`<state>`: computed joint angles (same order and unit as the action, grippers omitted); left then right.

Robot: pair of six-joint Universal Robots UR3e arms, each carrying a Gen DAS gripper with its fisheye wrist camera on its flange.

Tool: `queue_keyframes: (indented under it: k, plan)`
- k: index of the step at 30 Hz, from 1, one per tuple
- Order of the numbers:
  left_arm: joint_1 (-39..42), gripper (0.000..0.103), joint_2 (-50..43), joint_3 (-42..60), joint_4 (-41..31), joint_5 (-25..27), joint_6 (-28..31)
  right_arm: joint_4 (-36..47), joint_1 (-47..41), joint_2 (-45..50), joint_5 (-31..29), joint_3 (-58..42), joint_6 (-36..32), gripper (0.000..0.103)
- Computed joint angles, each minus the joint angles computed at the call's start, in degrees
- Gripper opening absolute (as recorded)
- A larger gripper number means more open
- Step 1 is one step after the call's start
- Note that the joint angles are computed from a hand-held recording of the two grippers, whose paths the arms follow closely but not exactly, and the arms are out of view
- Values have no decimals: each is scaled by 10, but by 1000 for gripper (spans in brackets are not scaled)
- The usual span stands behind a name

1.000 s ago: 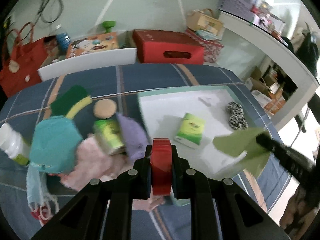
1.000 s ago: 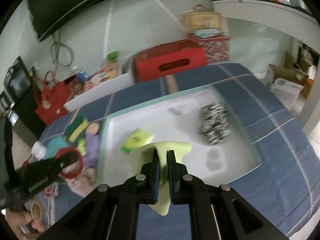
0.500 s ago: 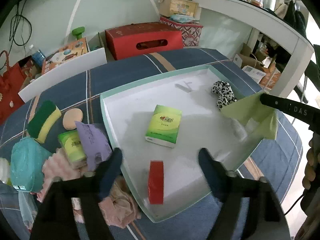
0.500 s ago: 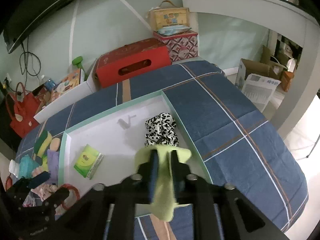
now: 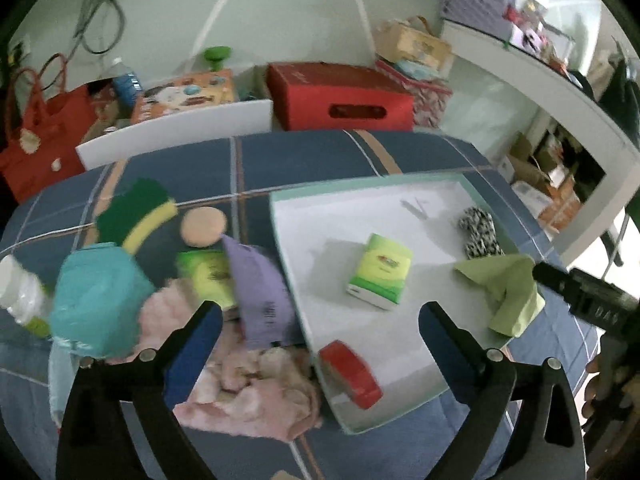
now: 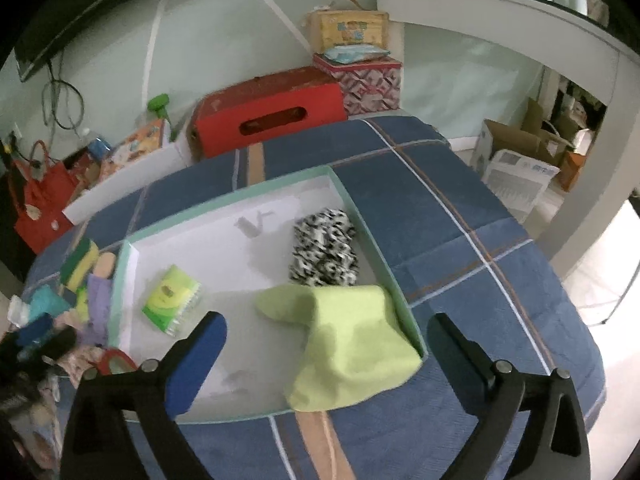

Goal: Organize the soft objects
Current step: 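Withdraw both tools from the tray back toward the pile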

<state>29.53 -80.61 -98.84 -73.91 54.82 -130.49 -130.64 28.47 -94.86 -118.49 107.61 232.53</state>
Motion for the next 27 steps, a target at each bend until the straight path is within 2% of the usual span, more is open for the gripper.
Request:
queue_keyframes:
  k: [5, 10, 15, 20, 23, 27]
  plan:
    - [46, 99, 0, 25, -31, -32, 4, -3, 2, -9, 5, 9, 9, 103]
    - [80, 99, -20, 65, -72, -48, 7, 11, 32, 15, -10, -32, 19, 103]
    - [121, 99, -29, 80, -36, -38, -15, -2, 76, 62, -27, -97, 15, 103]
    - [156, 99, -48, 93, 18, -7, -36, 30, 119, 170, -23, -233, -17, 103]
    - [172, 99, -66, 103, 49, 27, -44, 32, 135, 249, 14, -319, -57, 103]
    - [198, 99, -92, 121, 46, 38, -47, 64, 146, 334, 48, -412, -88, 103]
